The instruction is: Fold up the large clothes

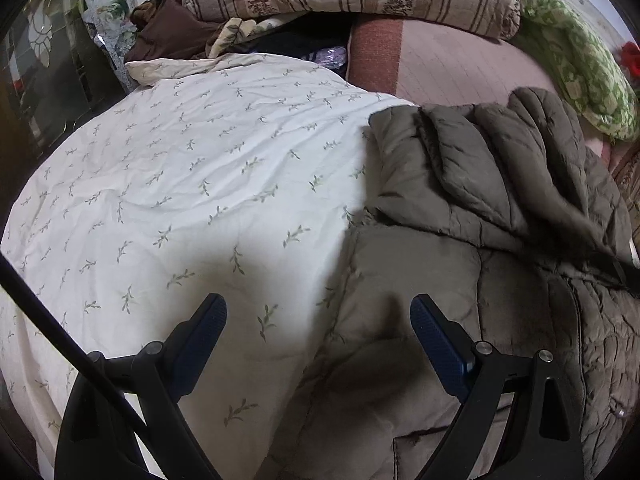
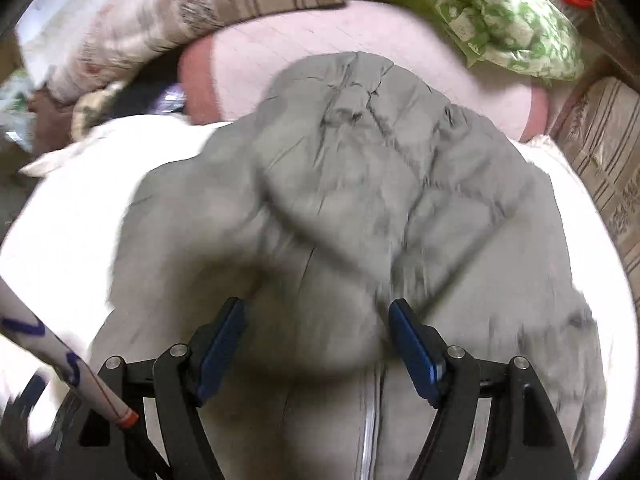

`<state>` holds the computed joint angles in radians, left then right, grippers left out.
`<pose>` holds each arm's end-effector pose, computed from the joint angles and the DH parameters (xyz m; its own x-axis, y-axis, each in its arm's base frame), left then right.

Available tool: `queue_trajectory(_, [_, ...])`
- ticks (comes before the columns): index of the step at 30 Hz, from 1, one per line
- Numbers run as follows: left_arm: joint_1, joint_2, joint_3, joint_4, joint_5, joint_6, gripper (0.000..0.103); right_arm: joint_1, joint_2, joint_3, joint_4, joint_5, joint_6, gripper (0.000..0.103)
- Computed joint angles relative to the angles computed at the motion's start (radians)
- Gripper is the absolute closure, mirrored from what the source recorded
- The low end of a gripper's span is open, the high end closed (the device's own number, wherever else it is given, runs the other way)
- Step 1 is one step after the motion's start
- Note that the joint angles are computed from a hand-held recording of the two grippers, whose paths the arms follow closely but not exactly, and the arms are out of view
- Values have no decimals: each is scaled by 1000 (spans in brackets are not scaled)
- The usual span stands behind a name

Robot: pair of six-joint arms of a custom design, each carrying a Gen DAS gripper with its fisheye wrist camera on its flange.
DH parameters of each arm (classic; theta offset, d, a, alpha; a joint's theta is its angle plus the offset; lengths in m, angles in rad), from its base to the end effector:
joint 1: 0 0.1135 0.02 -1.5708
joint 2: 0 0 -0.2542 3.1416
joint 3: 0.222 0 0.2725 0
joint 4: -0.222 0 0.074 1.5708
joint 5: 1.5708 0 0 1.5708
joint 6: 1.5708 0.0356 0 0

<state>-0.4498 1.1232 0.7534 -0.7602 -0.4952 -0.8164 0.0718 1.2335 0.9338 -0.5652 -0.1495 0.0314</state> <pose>0.2095 -0.0824 0.2073 -0.7035 -0.3723 -0.6054 -0.4565 0.8896 -0.0166 0.2773 0.0253 0.2491 -0.7639 -0.0238 -0.6448 -0.1434 0.9806 0.1337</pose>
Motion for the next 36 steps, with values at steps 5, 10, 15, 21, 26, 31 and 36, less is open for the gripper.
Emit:
queue_trajectory(5, [-69,19,2,-24,-32,-34,10,-176,-314,-237,-164,-162,-141,22])
queue_trajectory(10, [-163,16,-1,-61,-79,-95,10,-580,-486,-387,-379,-334,-436,22])
queue_trajectory(15, [-232,-45,-28,-116,-62,-193,10,-1027,-397,-359,-585,-495,-835,22])
queue_trajectory(21, [-371,-234,-70,-316,-94,-421,10,-1519,-26,-102,-817,-581,-1329,20])
queue_trajectory(26, [-444,-396,-174,-432,-28,-545,10,-1587,265,127,-687,-621,-1202,18])
queue_trajectory(31, [-382,-604,-294,-332,120,-476,10,-1465,526,283,-667,-601,-1066,18])
queue_trajectory(36, [-423,-571,-331,-197,195,-438,12,-1352,694,343,-713,-607,-1037,20])
